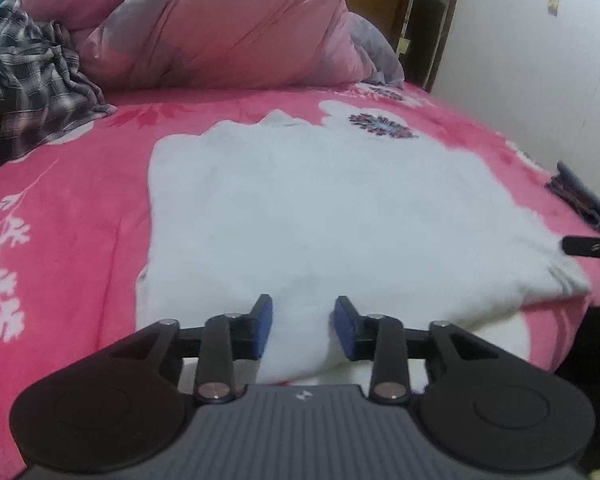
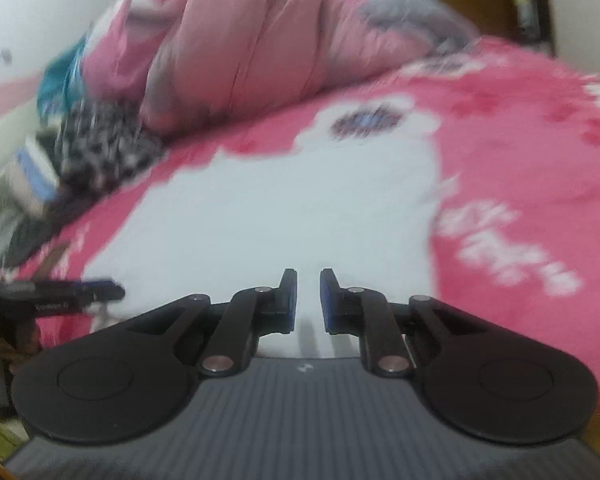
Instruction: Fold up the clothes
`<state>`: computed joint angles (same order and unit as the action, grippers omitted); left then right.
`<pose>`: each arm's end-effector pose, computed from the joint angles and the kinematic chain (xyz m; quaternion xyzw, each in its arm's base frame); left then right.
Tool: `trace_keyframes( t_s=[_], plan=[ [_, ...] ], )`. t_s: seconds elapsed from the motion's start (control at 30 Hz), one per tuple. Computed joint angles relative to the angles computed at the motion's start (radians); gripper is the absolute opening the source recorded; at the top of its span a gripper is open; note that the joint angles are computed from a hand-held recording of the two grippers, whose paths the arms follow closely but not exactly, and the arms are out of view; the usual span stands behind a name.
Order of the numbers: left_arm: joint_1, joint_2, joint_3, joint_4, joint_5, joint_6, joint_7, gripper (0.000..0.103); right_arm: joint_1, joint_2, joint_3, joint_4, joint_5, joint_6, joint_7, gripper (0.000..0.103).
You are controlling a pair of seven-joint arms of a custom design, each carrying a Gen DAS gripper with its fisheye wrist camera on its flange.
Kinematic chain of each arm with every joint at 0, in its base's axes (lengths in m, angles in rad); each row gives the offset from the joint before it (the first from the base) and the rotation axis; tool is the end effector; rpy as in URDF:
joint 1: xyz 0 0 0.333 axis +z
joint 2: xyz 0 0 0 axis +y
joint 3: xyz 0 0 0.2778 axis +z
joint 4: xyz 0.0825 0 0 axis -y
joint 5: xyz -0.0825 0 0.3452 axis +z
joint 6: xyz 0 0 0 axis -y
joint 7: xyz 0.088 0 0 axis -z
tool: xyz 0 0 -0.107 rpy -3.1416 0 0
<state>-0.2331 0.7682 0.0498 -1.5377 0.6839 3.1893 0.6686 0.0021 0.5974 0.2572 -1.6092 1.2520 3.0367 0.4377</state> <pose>0.6637 -0.1910 0.2882 -0.6381 0.6436 -0.3531 0.2324 0.6587 0.0705 0.3280 -0.6531 0.6046 -0.1681 0.4237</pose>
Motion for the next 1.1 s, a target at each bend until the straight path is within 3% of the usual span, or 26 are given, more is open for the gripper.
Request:
trace_keyframes(
  t_s=[0.07,0.1,0.13,0.2,0.27,0.3,0.33,0.4,0.43,0.53,0.57,0.63,0.73,0.8,0.87,0.93,0.97,1.1],
  plan=[
    [-0.029,-0.004,0.048,-0.025,0.009,0.043,-0.029,0.042,0.060,0.050,-0.092,0.029,-0.145,-0.062,0.179,0.012],
    [-0.028,-0.011,0.050,-0.034,0.011,0.054,-0.030,0.042,0.062,0.070,-0.100,0.043,-0.178,-0.075,0.219,0.012],
    [-0.035,-0.019,0.065,-0.044,0.014,0.067,-0.034,0.044,0.039,0.067,-0.075,0.042,-0.159,-0.073,0.202,0.012],
    [-0.050,-0.035,0.095,-0.062,0.018,0.094,-0.037,0.050,0.047,0.036,-0.088,0.024,-0.213,-0.069,0.264,0.013],
    [-0.055,-0.047,0.109,-0.077,0.027,0.115,-0.022,0.058,0.024,0.014,-0.043,0.008,-0.200,-0.020,0.201,0.014],
    [-0.036,-0.052,0.086,-0.080,0.034,0.107,0.000,0.059,0.012,0.005,-0.027,0.001,-0.197,-0.023,0.177,0.014],
    [0.008,-0.054,0.028,-0.079,0.039,0.070,0.037,0.059,0.009,-0.002,-0.025,-0.005,-0.202,-0.033,0.168,0.016],
    [0.060,-0.053,-0.042,-0.085,0.031,0.021,0.084,0.059,0.060,0.002,-0.104,-0.017,-0.290,-0.066,0.267,0.018],
    [0.054,-0.055,-0.027,-0.098,0.026,0.042,0.074,0.059,0.079,0.000,-0.137,-0.033,-0.333,-0.064,0.328,0.018],
    [0.104,-0.085,-0.072,-0.142,0.008,0.062,0.090,0.059,0.054,-0.037,-0.126,-0.086,-0.317,-0.034,0.375,0.018],
    [0.101,-0.097,-0.060,-0.155,0.008,0.075,0.092,0.060,0.048,-0.050,-0.121,-0.102,-0.313,-0.016,0.380,0.018],
    [0.085,-0.120,-0.030,-0.178,0.010,0.100,0.096,0.062,0.036,-0.073,-0.096,-0.123,-0.311,0.052,0.341,0.019],
    [0.048,-0.137,0.018,-0.183,0.026,0.113,0.124,0.065,-0.028,-0.057,-0.004,-0.067,-0.265,0.021,0.239,0.020],
    [0.077,-0.129,-0.023,-0.170,0.028,0.095,0.156,0.067,-0.032,-0.037,0.022,-0.041,-0.250,-0.016,0.171,0.020],
    [0.140,-0.110,-0.113,-0.151,0.012,0.039,0.197,0.068,-0.025,-0.015,0.033,-0.014,-0.239,-0.059,0.111,0.020],
    [0.195,-0.084,-0.190,-0.132,-0.026,-0.015,0.238,0.068,0.024,0.007,-0.024,0.006,-0.287,-0.108,0.155,0.020],
    [0.203,-0.077,-0.201,-0.128,-0.043,-0.022,0.247,0.068,0.052,0.024,-0.064,0.016,-0.332,-0.130,0.210,0.020],
    [0.187,-0.116,-0.175,-0.158,-0.062,-0.018,0.254,0.068,0.063,0.002,-0.084,-0.002,-0.350,-0.133,0.248,0.020]
  ],
)
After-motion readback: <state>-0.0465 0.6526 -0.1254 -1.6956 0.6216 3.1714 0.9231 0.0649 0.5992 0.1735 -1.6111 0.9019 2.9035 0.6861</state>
